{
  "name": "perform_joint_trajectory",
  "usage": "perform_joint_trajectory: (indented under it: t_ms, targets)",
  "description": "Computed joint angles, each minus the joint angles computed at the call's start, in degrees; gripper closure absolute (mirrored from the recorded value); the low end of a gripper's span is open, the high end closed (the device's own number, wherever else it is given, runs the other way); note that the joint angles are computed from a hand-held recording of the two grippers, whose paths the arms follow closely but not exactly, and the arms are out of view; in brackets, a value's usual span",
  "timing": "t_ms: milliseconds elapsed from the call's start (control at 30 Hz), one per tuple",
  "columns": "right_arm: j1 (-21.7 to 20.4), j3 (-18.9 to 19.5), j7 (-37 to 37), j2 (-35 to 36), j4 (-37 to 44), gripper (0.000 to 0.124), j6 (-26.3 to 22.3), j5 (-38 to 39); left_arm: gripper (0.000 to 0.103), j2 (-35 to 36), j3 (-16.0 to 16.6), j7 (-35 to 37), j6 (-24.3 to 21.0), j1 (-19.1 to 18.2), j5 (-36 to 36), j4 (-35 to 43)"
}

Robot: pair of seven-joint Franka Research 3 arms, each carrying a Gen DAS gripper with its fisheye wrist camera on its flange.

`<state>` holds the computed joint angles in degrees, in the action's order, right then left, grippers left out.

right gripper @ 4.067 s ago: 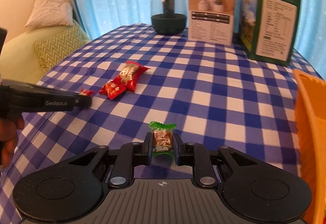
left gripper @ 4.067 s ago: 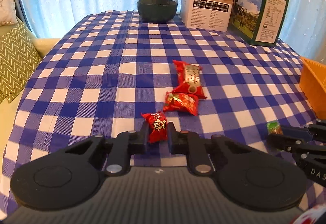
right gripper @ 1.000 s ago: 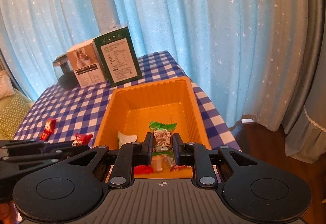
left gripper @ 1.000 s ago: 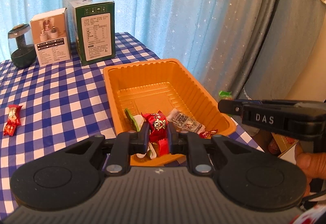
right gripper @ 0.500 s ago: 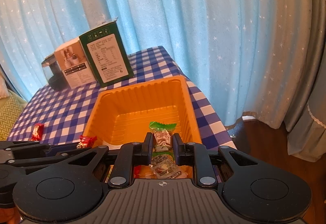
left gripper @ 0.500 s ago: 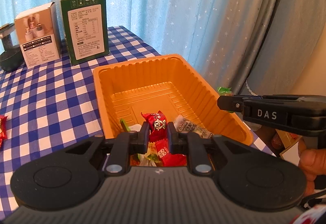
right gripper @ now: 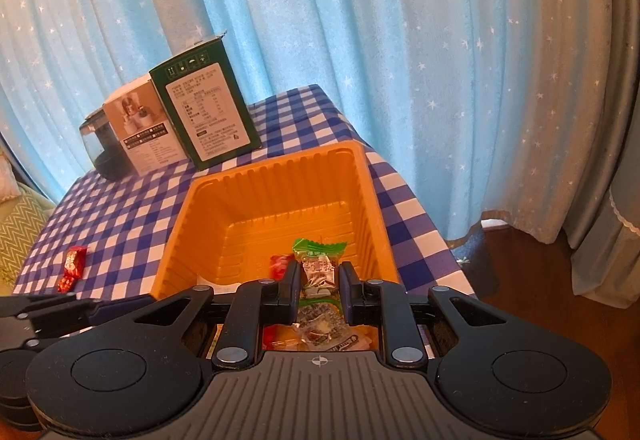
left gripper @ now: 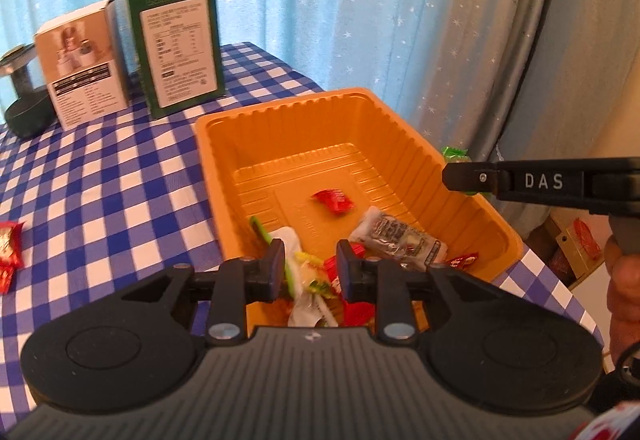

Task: Organize snacks
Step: 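Open both tools to release the candies into the tray, then withdraw both open tools from the tray toward the two red candies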

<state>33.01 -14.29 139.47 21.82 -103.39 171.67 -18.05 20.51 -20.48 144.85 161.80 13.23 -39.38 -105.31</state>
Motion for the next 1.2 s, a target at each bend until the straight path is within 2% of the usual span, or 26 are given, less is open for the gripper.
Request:
perform_joint_trajectory:
  t_ms: [167, 267, 333, 367, 400, 433, 467, 667, 900, 1000, 1200]
  targets:
    - [-1.02, 1.58, -1.81, 0.74, 1.19, 0.103, 0.3, 1.84, 0.079, -1.83, -0.35, 1.36, 0.29, 1.25, -3.67, -1.56]
    - [-3.07, 4.17, -4.87, 1.38, 1.78, 0.103, 1.49, 5.14, 0.078, -2.63, 0.28, 1.95, 0.15, 1.21, -5.62, -2.03]
    - [-8.38, 10.59, -10.54, 1.73, 1.61, 0.103, 3.86, 11.09, 0.076, -3.34, 0.87, 2.33, 0.24, 1.04, -6.66, -2.74]
    - [-9.63, 12.34, -13.14, 1.79, 1.58, 0.098, 4.21, 14.33, 0.074, -3.65, 1.25, 2.35, 0.31, 0.89, -7.08, -3.04]
    - [-9.43, 12.08, -12.35, 1.68, 1.39, 0.092, 4.5, 14.07, 0.073, -3.99, 1.59, 2.39, 0.37, 0.78, -7.57, -3.39]
    - [-7.85, 10.3, -11.85, 1.45, 1.06, 0.074, 4.96, 14.23, 0.073, -4.38, 1.94, 2.43, 0.32, 0.7, -8.05, -3.79]
    - [-6.12, 8.39, -11.14, 1.14, 0.49, 0.067, 5.54, 14.35, 0.072, -4.87, 2.33, 2.41, 0.29, 0.58, -8.48, -4.34]
    - [1.93, 0.14, -7.44, -2.41, -3.77, 0.067, 5.4, 14.36, 0.067, -8.32, 4.8, 3.35, -0.17, -0.39, -11.4, -7.84]
    - [10.79, -7.74, 4.85, -8.56, -10.21, 0.067, 4.03, 2.82, 0.062, -14.11, 8.83, 5.84, -1.19, -2.7, -16.13, -12.89]
    - [13.07, -9.29, 11.15, -11.1, -12.14, 0.067, 2.62, -3.69, 0.058, -16.91, 11.02, 7.21, -1.67, -4.12, -18.17, -15.14]
    - [14.29, -8.74, 21.35, -15.66, -14.65, 0.067, -0.2, -15.67, 0.053, -22.08, 15.41, 8.93, -2.46, -6.92, -20.14, -19.45]
